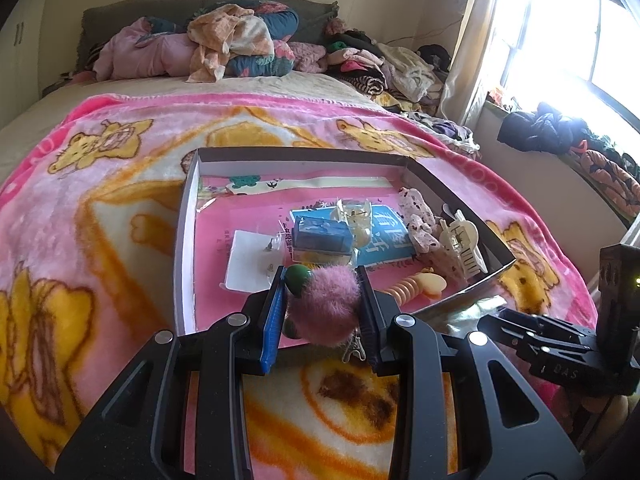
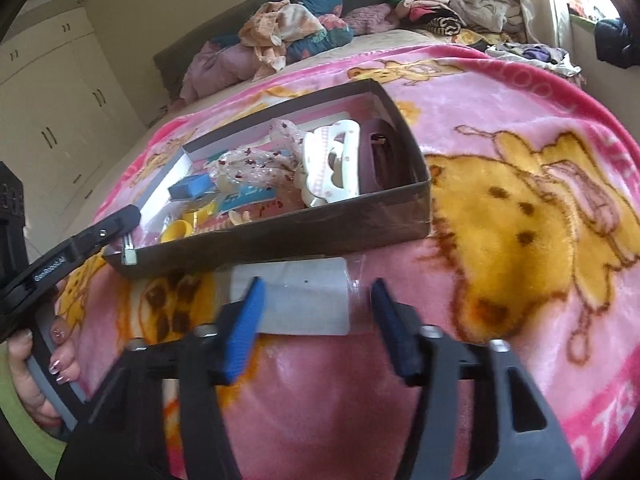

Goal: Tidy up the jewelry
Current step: 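Carry the pompom hair tie and clear bag into the box and open both tools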

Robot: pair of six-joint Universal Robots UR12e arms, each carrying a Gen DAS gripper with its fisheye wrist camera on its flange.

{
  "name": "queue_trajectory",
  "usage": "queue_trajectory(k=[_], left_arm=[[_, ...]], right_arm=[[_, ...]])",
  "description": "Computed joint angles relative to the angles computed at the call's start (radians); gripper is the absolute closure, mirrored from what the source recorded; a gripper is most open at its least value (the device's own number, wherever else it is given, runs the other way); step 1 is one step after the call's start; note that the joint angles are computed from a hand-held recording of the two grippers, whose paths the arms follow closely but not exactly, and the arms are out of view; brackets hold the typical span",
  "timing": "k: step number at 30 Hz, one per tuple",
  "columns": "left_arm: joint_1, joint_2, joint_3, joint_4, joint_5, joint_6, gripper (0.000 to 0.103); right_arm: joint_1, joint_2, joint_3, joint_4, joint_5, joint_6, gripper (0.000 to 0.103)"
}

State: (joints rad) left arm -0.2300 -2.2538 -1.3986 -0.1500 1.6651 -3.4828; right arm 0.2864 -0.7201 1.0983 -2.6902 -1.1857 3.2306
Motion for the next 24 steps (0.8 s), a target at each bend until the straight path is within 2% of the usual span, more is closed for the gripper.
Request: queue_trajectory(k=[1,4,7,14,22,24], left_arm=[[0.000,-0.001,0.001,0.000,0.000,0.000,0.078],[0.000,-0.002,0.002,0.000,0.001,0.000,0.078],[-0.001,-0.001,0.001,0.000,0.003,0.002,0.078],[0.002,-0.004,0.005,0.005,0.011,-0.006,0.078],[0.009,-0.011,0.019,-0.002,0.022,-0.015,0.078],[0.010,-0.012,0.021,-0.005,0.025,-0.016,0.078]], right_arm=[[-0.003,-0.003,0.007,-0.015,0.026,0.002,0.085],[-0.004,-0.015,0.026,-0.062,0.063,-0.014,0.094],[-0.001,-0.028,0.037,-0.089,0.101,-0.036,0.098],[0.002,-0.031,0.008,-0.106,0.181,-0.052,0.099],[-0.007,0.017,-0.085,-0.158,0.237,0.055,0.100],[-0.008,0.032,-0.116,-0.147,0.233,0.068,0.100]])
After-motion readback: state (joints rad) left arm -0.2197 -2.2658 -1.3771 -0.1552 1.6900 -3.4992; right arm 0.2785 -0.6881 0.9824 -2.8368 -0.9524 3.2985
